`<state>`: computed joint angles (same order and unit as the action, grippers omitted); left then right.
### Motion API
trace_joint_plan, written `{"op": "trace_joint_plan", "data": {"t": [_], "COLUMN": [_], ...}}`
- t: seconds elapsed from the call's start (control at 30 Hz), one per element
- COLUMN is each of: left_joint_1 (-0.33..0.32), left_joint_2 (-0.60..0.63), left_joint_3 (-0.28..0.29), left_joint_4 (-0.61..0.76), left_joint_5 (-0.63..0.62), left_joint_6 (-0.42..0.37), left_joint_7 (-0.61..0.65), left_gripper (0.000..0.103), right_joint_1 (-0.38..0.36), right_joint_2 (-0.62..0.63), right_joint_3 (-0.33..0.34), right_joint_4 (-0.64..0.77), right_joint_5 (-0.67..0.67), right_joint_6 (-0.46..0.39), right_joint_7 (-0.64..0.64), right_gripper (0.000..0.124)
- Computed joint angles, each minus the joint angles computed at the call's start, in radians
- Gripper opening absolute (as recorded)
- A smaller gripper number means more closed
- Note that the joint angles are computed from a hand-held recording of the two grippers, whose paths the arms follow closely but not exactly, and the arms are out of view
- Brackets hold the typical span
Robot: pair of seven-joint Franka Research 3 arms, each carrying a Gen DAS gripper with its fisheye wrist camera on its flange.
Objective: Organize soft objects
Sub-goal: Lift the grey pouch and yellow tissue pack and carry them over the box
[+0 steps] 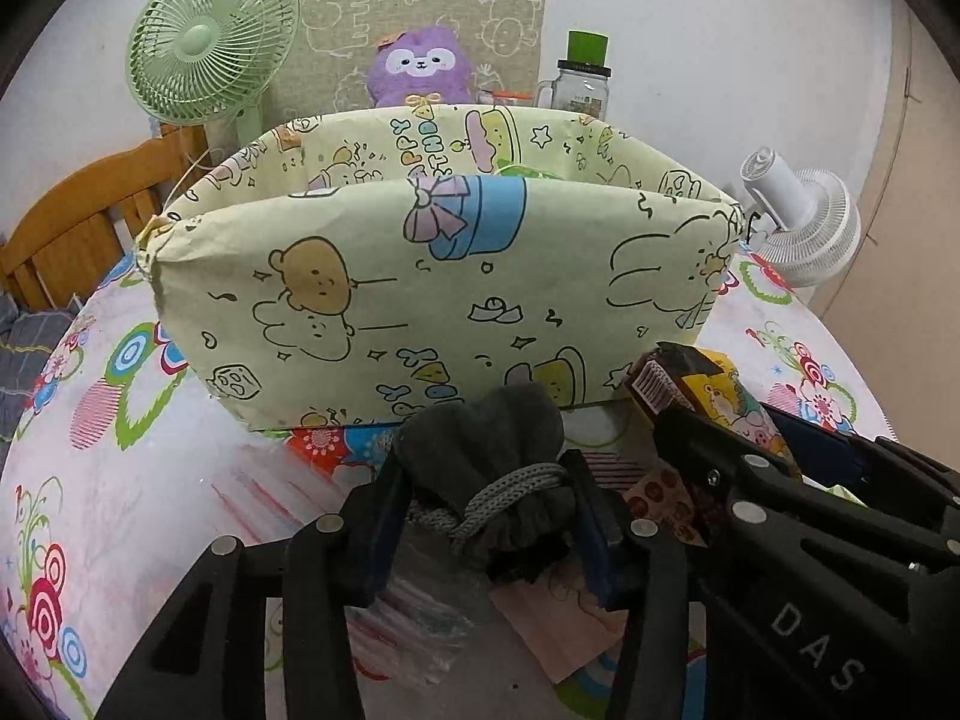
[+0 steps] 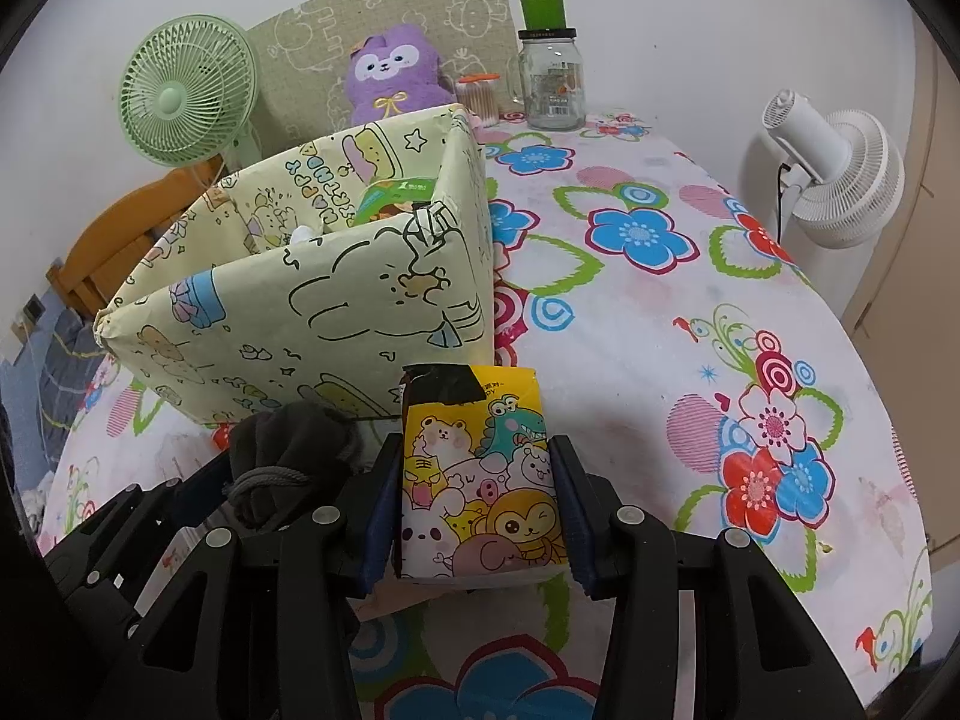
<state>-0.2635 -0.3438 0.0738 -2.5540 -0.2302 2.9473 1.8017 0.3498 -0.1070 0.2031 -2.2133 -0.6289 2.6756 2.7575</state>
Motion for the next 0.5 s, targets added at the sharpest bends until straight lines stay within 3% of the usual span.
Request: {"op": "trace_joint_plan", "data": {"t": [0.5], "left_joint_1": [-0.022], "left_joint_2": [-0.098], "left_joint_3": [0.022], "left_joint_4": [-0.057], "left_joint_5": [0.034], "left_joint_6": [0.015], "left_joint_7": [-0.023], "left_gripper": [0.048], "right_joint_1": [-0.018], "right_joint_2": [-0.066], "right_joint_3": [0.042], "right_joint_4": [-0.028], "right_joint_5": [-0.050], "right_joint_6": [-0.023], "right_joint_7": [0.048], "right_gripper": [0.050]}}
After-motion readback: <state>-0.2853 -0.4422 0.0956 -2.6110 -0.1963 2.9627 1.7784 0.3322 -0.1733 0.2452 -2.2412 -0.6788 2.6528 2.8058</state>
